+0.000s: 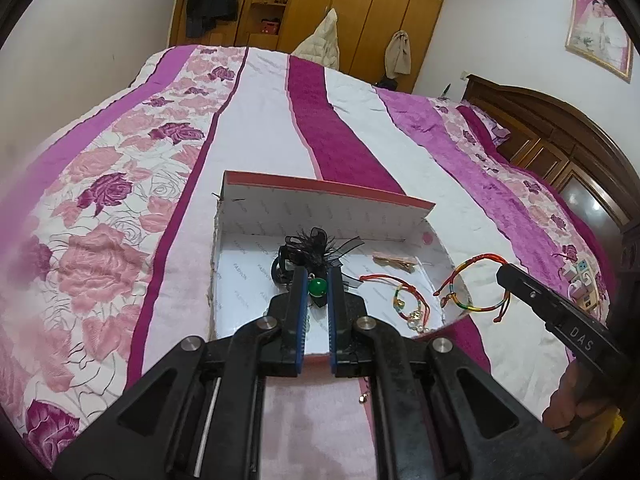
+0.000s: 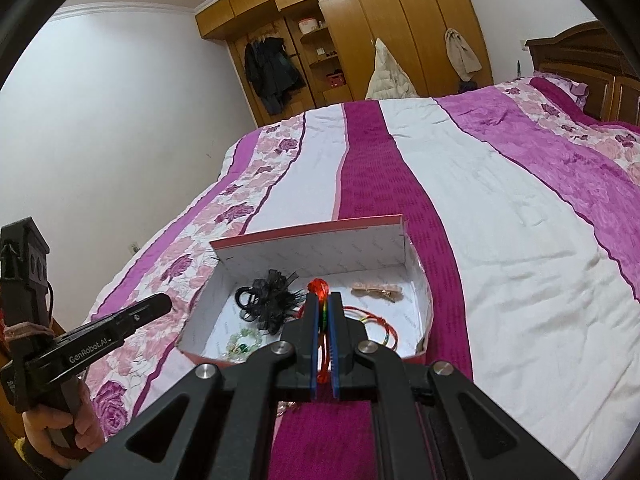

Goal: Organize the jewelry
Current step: 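Carry the green earring and rainbow bracelet into the shoebox and open both grippers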

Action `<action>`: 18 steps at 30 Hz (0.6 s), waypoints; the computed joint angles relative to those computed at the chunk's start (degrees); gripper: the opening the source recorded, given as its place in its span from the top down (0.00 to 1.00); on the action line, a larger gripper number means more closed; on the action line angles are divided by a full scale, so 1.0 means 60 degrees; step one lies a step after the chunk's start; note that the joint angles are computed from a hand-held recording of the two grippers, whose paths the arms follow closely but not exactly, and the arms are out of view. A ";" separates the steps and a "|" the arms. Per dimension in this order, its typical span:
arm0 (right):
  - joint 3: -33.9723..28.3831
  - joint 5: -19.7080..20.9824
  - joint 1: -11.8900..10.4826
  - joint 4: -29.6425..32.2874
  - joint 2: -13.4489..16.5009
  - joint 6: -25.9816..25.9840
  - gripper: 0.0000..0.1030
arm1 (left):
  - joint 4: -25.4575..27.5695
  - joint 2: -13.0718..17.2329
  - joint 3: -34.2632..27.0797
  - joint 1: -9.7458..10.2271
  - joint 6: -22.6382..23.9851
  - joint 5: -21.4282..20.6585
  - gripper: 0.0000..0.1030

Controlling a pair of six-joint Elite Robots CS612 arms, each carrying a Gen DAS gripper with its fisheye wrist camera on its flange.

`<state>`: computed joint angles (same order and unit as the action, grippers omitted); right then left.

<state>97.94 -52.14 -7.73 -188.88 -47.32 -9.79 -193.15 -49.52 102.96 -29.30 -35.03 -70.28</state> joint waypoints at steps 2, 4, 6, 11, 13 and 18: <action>-0.0130 -0.0064 0.0032 0.0132 0.0091 0.0010 0.94 | 0.0067 0.0082 -0.0104 0.0048 -0.0020 -0.0111 0.99; -0.0242 -0.0115 0.0054 0.0270 0.0177 0.0007 0.94 | 0.0149 0.0159 -0.0200 0.0081 -0.0038 -0.0189 0.99; -0.0369 -0.0171 0.0076 0.0448 0.0275 -0.0025 0.94 | 0.0244 0.0242 -0.0299 0.0116 -0.0038 -0.0268 0.99; -0.0619 -0.0408 0.0151 0.0774 0.0472 -0.0126 0.94 | 0.0577 0.0454 -0.0564 0.0229 -0.0150 -0.0504 0.99; -0.0721 -0.0526 0.0172 0.0885 0.0548 -0.0166 0.94 | 0.0688 0.0519 -0.0648 0.0269 -0.0185 -0.0597 0.99; -0.0978 -0.0722 0.0196 0.1221 0.0743 -0.0151 0.94 | 0.0981 0.0690 -0.0867 0.0317 -0.0174 -0.0734 0.99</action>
